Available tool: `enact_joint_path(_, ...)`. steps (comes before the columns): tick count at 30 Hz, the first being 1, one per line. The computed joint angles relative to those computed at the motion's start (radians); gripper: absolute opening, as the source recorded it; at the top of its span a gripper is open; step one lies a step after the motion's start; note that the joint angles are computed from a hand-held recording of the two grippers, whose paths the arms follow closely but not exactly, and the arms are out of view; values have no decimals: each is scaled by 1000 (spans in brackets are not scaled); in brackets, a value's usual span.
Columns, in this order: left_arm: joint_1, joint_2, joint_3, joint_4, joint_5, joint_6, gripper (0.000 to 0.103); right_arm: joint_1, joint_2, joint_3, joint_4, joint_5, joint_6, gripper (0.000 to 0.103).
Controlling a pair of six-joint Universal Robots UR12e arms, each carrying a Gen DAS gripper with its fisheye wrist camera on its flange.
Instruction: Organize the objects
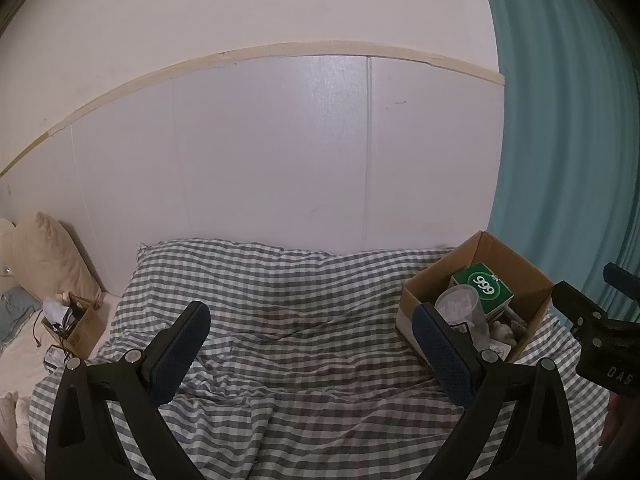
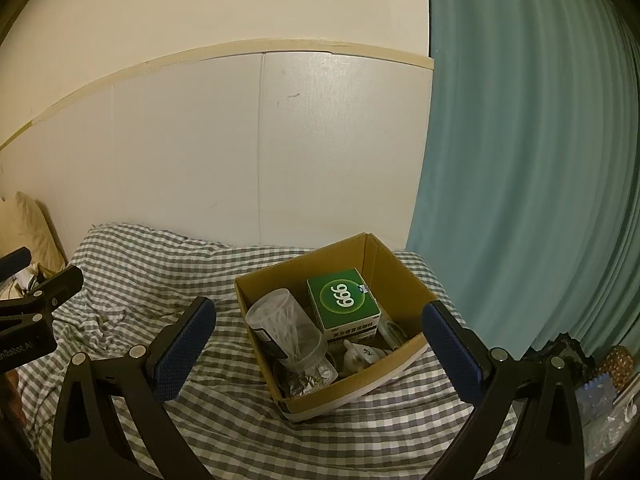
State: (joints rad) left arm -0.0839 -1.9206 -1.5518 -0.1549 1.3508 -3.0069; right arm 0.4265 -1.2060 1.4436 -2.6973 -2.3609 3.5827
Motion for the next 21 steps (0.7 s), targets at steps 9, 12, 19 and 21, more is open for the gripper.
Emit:
enact_joint_path(9, -2, -3, 3, 14, 2, -3, 103, 0, -1, 3, -2, -3, 6, 103)
enact_joint_path(12, -3, -4, 4, 10, 6, 0, 103, -2, -3, 6, -4, -1, 7, 103)
enact_joint_path(19, -9, -3, 6, 8, 19, 13, 103, -3, -3, 7, -1, -1, 13, 103)
enact_joint_path(21, -10, -3, 5, 6, 22, 15, 103, -3, -3, 7, -1, -1, 13, 103)
